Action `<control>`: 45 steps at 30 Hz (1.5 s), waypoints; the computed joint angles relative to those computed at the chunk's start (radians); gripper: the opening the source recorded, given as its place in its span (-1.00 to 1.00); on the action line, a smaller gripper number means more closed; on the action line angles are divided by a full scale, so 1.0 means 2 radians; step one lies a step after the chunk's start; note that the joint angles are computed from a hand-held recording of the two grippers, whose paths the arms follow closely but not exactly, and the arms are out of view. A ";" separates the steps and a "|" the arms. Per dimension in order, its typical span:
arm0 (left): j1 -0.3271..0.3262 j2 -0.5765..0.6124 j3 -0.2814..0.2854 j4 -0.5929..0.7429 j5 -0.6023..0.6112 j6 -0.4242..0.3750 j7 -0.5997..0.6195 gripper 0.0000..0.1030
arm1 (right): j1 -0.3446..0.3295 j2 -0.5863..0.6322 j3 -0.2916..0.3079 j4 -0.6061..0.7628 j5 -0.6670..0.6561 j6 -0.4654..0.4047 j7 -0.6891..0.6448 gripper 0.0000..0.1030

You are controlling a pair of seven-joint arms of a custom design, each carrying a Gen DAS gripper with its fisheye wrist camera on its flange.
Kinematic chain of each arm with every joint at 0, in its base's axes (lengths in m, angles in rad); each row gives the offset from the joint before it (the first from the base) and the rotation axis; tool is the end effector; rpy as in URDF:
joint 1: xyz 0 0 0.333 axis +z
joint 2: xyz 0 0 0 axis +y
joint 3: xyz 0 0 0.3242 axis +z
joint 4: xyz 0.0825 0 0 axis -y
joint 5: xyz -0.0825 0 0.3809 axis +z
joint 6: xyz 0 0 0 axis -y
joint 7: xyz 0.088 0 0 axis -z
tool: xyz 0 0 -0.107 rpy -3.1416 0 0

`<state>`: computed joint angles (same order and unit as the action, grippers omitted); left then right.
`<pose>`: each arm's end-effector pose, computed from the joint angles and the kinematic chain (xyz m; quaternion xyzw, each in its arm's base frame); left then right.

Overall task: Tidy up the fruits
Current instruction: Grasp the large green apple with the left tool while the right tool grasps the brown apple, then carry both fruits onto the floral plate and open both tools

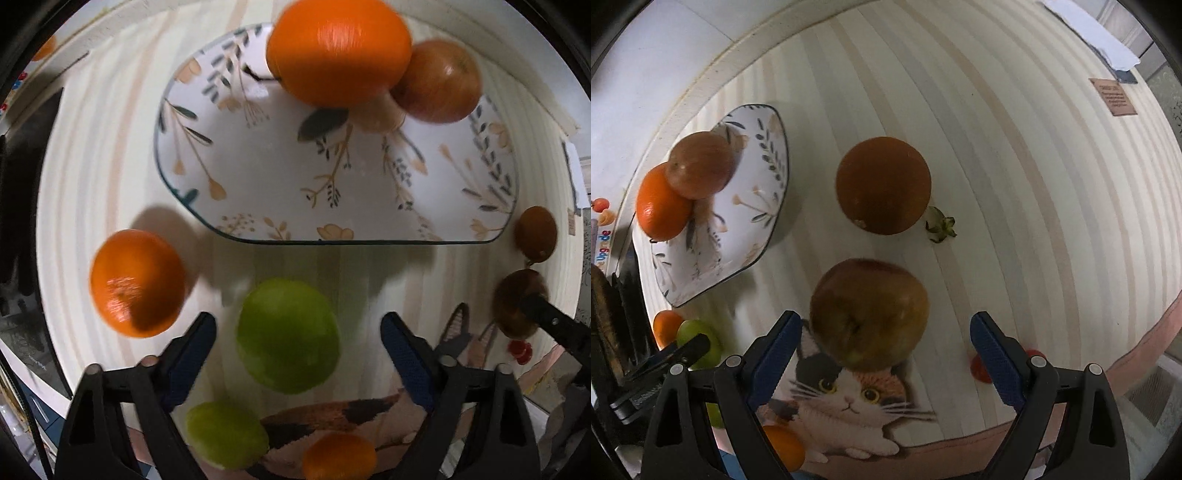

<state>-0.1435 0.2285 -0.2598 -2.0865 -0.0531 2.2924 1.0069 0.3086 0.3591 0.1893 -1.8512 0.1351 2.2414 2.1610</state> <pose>0.5302 -0.2238 0.3282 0.7739 -0.6314 0.0070 0.0491 0.5622 0.3005 0.3464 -0.6353 0.7672 0.0798 0.0378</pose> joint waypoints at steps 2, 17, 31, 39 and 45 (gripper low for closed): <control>-0.002 0.007 0.001 0.002 0.006 -0.003 -0.008 0.12 | 0.000 0.010 0.000 0.008 -0.001 -0.004 -0.004 0.84; -0.029 -0.045 -0.014 -0.082 -0.009 0.037 -0.025 0.04 | 0.002 0.029 0.036 0.017 0.034 -0.017 -0.087 0.36; -0.064 -0.060 -0.015 -0.109 0.005 0.046 -0.064 0.04 | 0.030 0.021 0.036 0.007 0.044 -0.033 -0.110 0.39; -0.059 -0.062 -0.009 -0.098 0.001 0.046 -0.054 0.04 | 0.040 -0.002 0.030 -0.021 0.031 0.000 -0.104 0.35; -0.047 -0.115 0.005 -0.106 -0.024 0.060 -0.024 0.04 | 0.033 -0.014 0.028 -0.012 0.047 0.024 -0.112 0.35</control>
